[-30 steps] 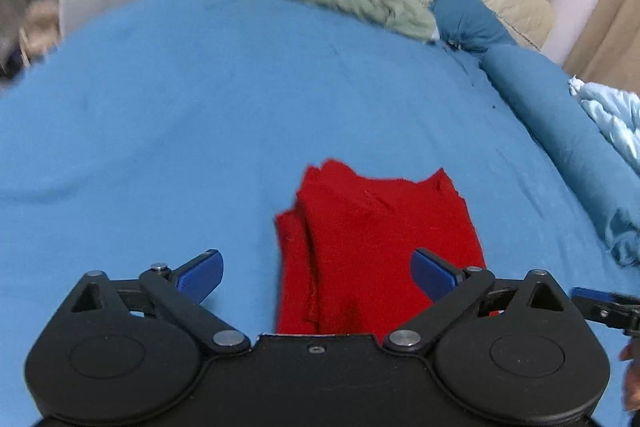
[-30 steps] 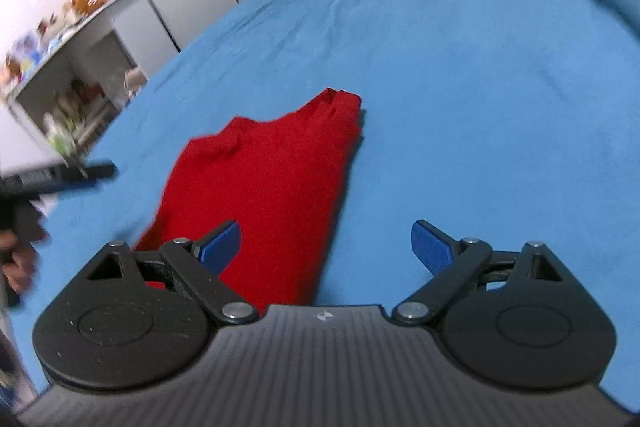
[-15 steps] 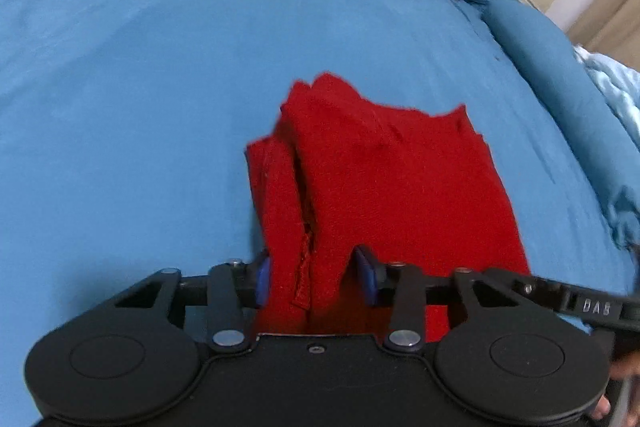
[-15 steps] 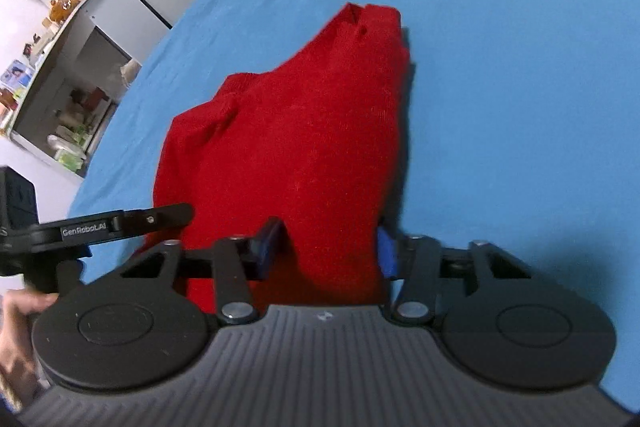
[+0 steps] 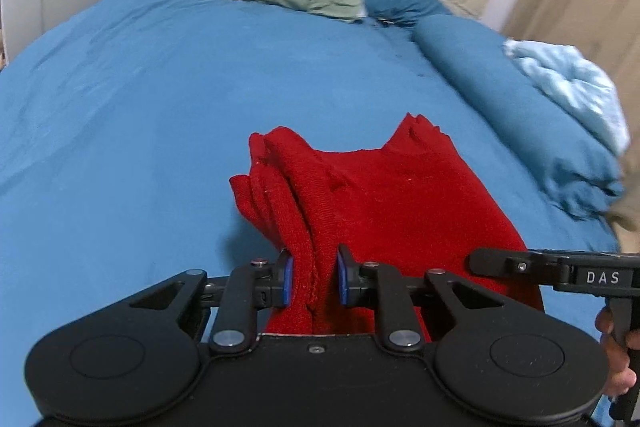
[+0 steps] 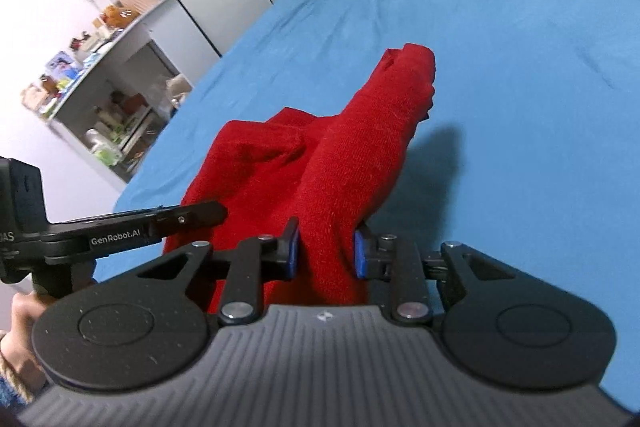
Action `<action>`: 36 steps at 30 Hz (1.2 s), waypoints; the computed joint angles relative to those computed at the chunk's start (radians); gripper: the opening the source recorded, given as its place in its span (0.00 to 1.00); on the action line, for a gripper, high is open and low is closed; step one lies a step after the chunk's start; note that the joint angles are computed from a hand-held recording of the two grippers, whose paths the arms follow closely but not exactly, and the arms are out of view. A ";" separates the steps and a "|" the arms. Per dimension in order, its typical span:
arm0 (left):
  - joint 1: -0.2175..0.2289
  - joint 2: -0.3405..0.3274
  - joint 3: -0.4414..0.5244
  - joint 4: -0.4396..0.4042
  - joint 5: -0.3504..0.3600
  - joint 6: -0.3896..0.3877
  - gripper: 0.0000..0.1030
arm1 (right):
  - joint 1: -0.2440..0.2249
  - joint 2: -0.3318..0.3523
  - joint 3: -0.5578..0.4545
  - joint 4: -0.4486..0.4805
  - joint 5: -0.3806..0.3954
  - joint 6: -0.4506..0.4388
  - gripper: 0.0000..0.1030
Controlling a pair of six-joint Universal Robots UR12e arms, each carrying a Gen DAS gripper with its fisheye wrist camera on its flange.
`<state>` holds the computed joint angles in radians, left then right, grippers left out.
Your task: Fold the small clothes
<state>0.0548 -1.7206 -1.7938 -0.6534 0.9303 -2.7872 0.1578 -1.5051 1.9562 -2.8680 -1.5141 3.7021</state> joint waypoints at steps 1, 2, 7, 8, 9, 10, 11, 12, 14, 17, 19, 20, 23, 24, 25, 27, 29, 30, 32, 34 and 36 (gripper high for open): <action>0.000 0.026 -0.029 -0.002 -0.012 0.008 0.22 | 0.003 -0.027 0.017 0.012 -0.003 0.003 0.40; -0.002 0.046 -0.053 -0.004 -0.018 0.013 0.22 | 0.005 -0.061 0.042 0.030 -0.006 0.009 0.40; -0.018 0.107 -0.160 -0.016 -0.046 0.002 0.22 | 0.019 -0.158 0.142 0.085 -0.038 0.020 0.40; -0.026 0.112 -0.178 -0.016 -0.029 -0.006 0.22 | 0.021 -0.168 0.162 0.093 -0.042 0.027 0.40; -0.033 0.113 -0.192 -0.014 -0.015 -0.010 0.22 | 0.023 -0.175 0.184 0.093 -0.051 0.042 0.40; -0.039 0.114 -0.206 -0.004 0.000 -0.021 0.22 | 0.022 -0.178 0.200 0.090 -0.054 0.052 0.41; -0.044 0.118 -0.225 0.027 0.022 -0.038 0.22 | 0.023 -0.179 0.221 0.084 -0.063 0.065 0.41; -0.044 0.121 -0.241 0.059 0.030 -0.053 0.22 | 0.027 -0.181 0.237 0.080 -0.074 0.073 0.41; -0.037 0.123 -0.258 0.088 0.026 -0.064 0.23 | 0.029 -0.182 0.277 0.031 -0.089 0.082 0.43; -0.036 0.125 -0.258 0.083 0.033 -0.043 0.26 | 0.019 -0.177 0.321 -0.059 -0.074 0.144 0.49; -0.039 0.132 -0.261 0.098 0.056 -0.035 0.32 | 0.023 -0.178 0.328 -0.082 -0.093 0.156 0.57; -0.037 0.138 -0.267 0.113 0.065 -0.033 0.36 | 0.033 -0.179 0.323 -0.077 -0.112 0.151 0.64; -0.055 0.147 -0.283 0.173 0.096 -0.037 0.47 | 0.057 -0.204 0.331 -0.082 -0.151 0.112 0.85; -0.053 0.152 -0.292 0.182 0.104 -0.027 0.48 | 0.066 -0.210 0.327 -0.071 -0.166 0.099 0.87; -0.052 0.156 -0.299 0.187 0.114 -0.019 0.50 | 0.075 -0.214 0.323 -0.055 -0.178 0.083 0.87; -0.052 0.159 -0.314 0.192 0.135 -0.004 0.53 | 0.088 -0.219 0.318 -0.012 -0.182 0.058 0.87; -0.063 0.151 -0.313 0.165 0.179 0.007 0.54 | 0.102 -0.222 0.311 0.059 -0.203 0.032 0.87; -0.064 0.147 -0.308 0.137 0.196 0.014 0.54 | 0.113 -0.217 0.304 0.105 -0.232 0.023 0.89; -0.071 0.137 -0.302 0.132 0.205 0.005 0.56 | 0.119 -0.213 0.314 0.113 -0.254 0.022 0.91; -0.080 0.135 -0.294 0.132 0.222 0.000 0.57 | 0.113 -0.217 0.331 0.082 -0.246 0.051 0.91; -0.087 0.145 -0.288 0.126 0.241 -0.011 0.55 | 0.114 -0.222 0.328 0.082 -0.251 0.066 0.91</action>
